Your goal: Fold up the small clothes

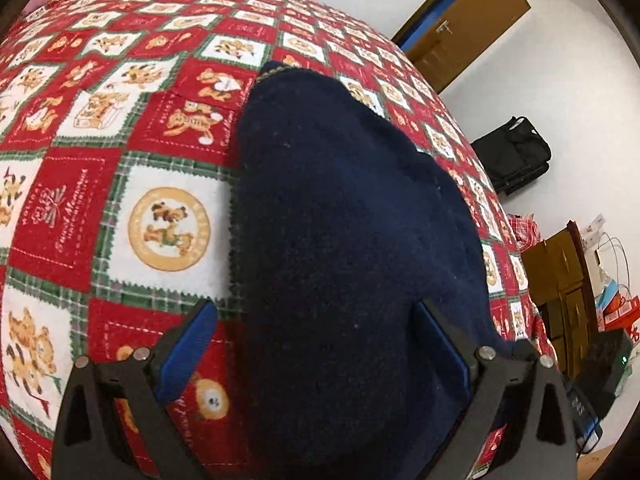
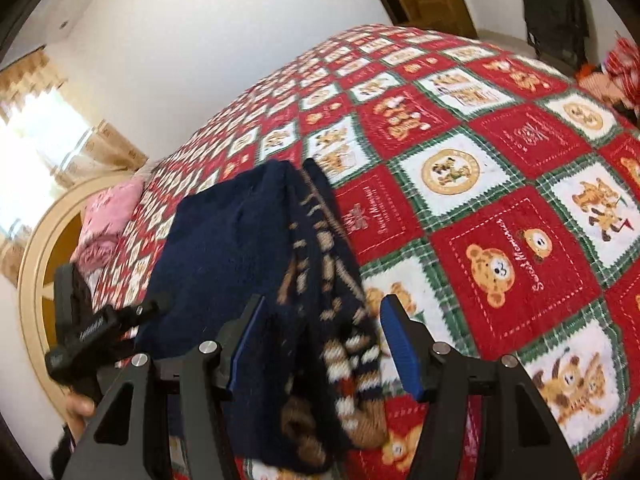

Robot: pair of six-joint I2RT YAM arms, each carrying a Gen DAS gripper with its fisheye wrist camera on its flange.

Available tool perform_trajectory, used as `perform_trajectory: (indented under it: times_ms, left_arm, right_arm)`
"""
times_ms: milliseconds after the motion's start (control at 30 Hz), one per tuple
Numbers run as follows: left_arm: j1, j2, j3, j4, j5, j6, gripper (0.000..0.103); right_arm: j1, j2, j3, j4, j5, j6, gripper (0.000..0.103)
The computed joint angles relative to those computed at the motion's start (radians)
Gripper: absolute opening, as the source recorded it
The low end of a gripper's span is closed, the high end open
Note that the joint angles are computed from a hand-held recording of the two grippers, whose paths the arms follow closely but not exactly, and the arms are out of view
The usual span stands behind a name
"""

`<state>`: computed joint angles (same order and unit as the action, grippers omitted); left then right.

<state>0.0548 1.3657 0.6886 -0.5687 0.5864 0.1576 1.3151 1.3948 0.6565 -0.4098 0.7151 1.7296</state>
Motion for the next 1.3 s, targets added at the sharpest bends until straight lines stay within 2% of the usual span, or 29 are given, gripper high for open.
perform_trajectory:
  times_ms: [200,300,367,467,667,733,800,833,900,1000,1100,1200,1300]
  left_arm:
    - [-0.016,-0.005,0.008,-0.012,-0.022,-0.002,0.1]
    - [-0.047,-0.026,0.002,-0.01,-0.055,0.01,0.1]
    - [-0.066,-0.035,-0.006,0.004,-0.082,0.006,0.1]
    - [-0.086,-0.04,-0.022,0.031,-0.115,-0.006,0.101]
    - [-0.134,-0.069,-0.057,0.083,-0.179,-0.019,0.101]
    - [-0.139,-0.071,-0.059,0.09,-0.187,-0.017,0.102]
    - [-0.135,-0.077,-0.068,0.096,-0.189,-0.004,0.102]
    - [-0.128,-0.079,-0.073,0.1,-0.188,0.012,0.103]
    - [-0.108,-0.076,-0.082,0.102,-0.174,0.045,0.103]
    - [-0.043,-0.048,-0.083,0.086,-0.1,0.098,0.103]
    - [-0.042,-0.049,-0.052,0.021,-0.105,0.12,0.103]
    - [-0.05,-0.016,0.023,-0.053,-0.082,0.102,0.103]
    - [-0.09,0.009,0.05,-0.024,-0.106,0.034,0.103]
  right_arm:
    - [-0.104,-0.009,-0.081,0.169,-0.043,-0.065,0.06]
    - [-0.162,0.057,-0.132,0.393,-0.161,-0.143,0.064]
    - [-0.119,0.1,-0.096,0.365,-0.089,-0.135,0.065]
    - [-0.092,0.12,-0.078,0.347,-0.059,-0.14,0.065]
    - [-0.148,0.054,-0.118,0.381,-0.114,-0.226,0.065]
    - [-0.169,0.02,-0.177,0.454,-0.098,-0.206,0.065]
    - [-0.215,0.032,-0.243,0.604,-0.175,-0.202,0.066]
    - [-0.213,0.044,-0.26,0.656,-0.178,-0.208,0.066]
    - [-0.189,0.052,-0.238,0.639,-0.172,-0.247,0.066]
    - [-0.163,0.073,-0.212,0.63,-0.173,-0.273,0.068]
    - [-0.162,0.084,-0.178,0.583,-0.175,-0.302,0.069]
    - [-0.183,0.084,-0.165,0.566,-0.193,-0.331,0.07]
    - [-0.206,0.07,-0.187,0.587,-0.182,-0.323,0.07]
